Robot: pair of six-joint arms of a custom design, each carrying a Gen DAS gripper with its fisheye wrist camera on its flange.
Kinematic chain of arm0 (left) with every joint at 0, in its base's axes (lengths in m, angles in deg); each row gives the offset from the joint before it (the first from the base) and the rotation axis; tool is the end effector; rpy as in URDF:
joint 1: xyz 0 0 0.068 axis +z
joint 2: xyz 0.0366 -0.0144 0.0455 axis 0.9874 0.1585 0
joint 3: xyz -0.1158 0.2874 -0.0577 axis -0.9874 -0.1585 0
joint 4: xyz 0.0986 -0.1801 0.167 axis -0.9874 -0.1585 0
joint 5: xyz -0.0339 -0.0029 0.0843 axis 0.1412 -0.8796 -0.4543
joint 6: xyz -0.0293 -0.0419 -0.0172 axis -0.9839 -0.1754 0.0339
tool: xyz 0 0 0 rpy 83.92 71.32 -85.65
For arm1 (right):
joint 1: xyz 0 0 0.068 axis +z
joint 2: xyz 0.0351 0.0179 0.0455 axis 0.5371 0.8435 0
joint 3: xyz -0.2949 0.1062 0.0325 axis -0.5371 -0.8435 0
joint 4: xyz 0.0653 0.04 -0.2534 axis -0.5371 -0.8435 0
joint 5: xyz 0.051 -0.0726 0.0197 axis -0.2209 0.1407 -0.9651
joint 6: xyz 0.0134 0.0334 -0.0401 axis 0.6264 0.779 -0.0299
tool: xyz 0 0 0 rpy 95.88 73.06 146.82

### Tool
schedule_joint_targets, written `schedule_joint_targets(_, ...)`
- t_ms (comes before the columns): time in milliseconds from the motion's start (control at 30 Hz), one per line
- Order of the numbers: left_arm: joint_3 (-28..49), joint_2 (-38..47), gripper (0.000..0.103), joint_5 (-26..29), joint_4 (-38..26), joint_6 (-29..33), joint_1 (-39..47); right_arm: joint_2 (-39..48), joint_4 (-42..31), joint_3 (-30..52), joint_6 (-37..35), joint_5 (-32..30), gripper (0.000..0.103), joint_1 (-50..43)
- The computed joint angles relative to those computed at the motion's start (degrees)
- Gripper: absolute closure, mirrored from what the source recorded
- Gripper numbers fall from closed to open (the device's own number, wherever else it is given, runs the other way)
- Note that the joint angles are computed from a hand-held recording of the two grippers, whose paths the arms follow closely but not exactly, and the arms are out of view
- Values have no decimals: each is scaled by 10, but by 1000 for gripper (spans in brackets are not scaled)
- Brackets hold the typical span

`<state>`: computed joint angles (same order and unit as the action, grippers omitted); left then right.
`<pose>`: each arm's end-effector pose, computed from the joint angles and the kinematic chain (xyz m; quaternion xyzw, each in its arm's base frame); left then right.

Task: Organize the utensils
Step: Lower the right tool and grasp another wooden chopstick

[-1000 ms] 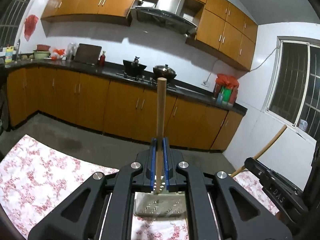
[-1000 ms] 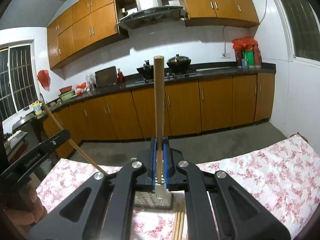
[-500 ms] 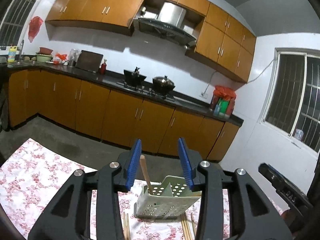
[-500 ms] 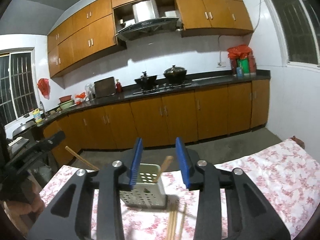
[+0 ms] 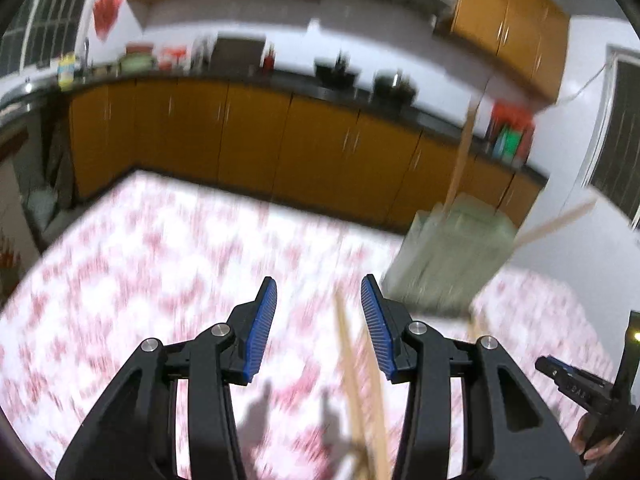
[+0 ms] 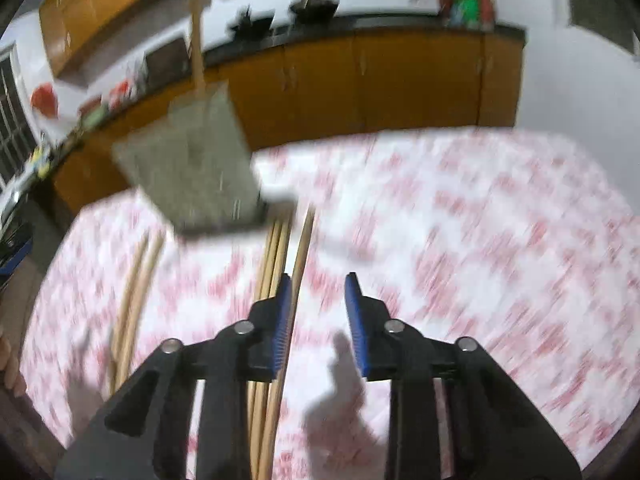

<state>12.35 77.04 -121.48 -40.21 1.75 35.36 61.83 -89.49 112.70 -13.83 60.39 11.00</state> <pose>0.1589 -0.1337 0.2223 -0.0959 0.8768 -0.0813 0.4641 0.1774 -0.0548 0.1784 0.0146 0.9333 0.0941 0.3463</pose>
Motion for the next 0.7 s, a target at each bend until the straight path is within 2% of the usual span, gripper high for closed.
schedule_joint_targets(100, -27, 38, 62, 37, 23, -19, -2, 24, 31, -31, 1, 7, 81, 28)
schedule_joint_targets(233, -48, 76, 65, 60, 55, -27, -13, 19, 40, -47, 14, 32, 83, 66)
schedule_joint_targets(300, -50, 93, 67, 64, 61, -34, -27, 22, 55, -50, 15, 51, 92, 77)
schedule_joint_targets(333, -48, 94, 68, 69, 59, -34, -28, 28, 60, -50, 13, 61, 93, 78)
schedule_joint_targets(700, -45, 144, 80, 100, 85, -39, -62, 47, 70, -40, -5, 58, 94, 17)
